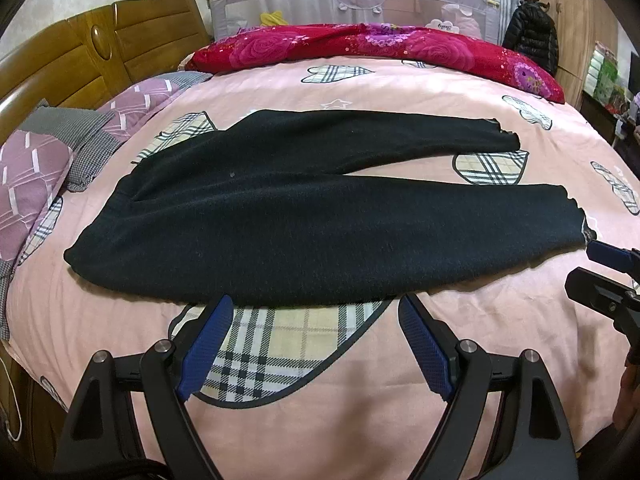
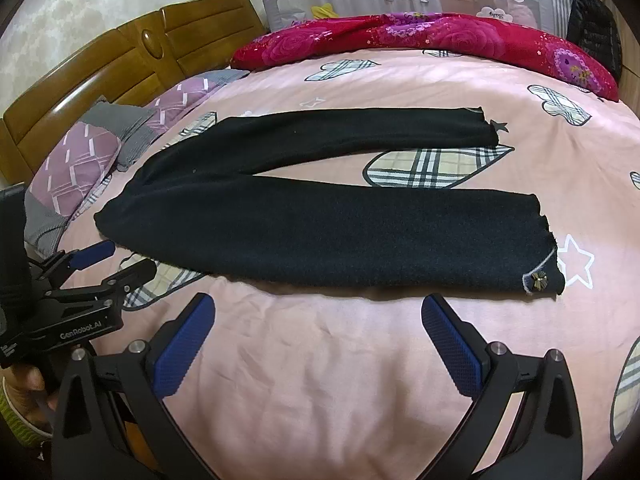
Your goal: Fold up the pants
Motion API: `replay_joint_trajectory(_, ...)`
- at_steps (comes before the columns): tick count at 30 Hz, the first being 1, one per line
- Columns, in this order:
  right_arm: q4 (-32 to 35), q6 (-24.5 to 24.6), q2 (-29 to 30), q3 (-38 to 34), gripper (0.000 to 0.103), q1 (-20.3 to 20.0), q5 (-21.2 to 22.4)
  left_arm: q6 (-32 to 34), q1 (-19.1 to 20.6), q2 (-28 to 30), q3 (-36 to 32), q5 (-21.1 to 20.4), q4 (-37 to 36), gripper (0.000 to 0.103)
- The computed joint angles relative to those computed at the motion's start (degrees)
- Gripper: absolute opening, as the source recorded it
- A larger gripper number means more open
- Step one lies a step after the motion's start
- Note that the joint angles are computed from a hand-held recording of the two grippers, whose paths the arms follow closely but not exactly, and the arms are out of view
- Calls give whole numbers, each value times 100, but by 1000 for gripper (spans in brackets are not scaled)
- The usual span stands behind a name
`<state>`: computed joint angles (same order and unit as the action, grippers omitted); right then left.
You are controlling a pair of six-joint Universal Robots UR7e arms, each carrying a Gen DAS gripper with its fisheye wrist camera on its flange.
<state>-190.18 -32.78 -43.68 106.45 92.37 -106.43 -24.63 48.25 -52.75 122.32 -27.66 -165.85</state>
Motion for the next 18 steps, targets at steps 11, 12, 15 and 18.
replay_joint_trajectory(11,82,28,-12,-32,103,-18,20,94,64,36,-94,-61,-32,85)
replay_joint_trajectory(12,91,34,-12,-36,103,-17,20,111,72,30,-97,-72,-41,85)
replay_joint_trajectory(15,106,25,-16,-41,103,-27,46,157,82,44,-113,-90,-71,85)
replay_joint_trajectory(18,139,16,-18,-74,103,-37,84,241,112,48,-156,-146,-80,85)
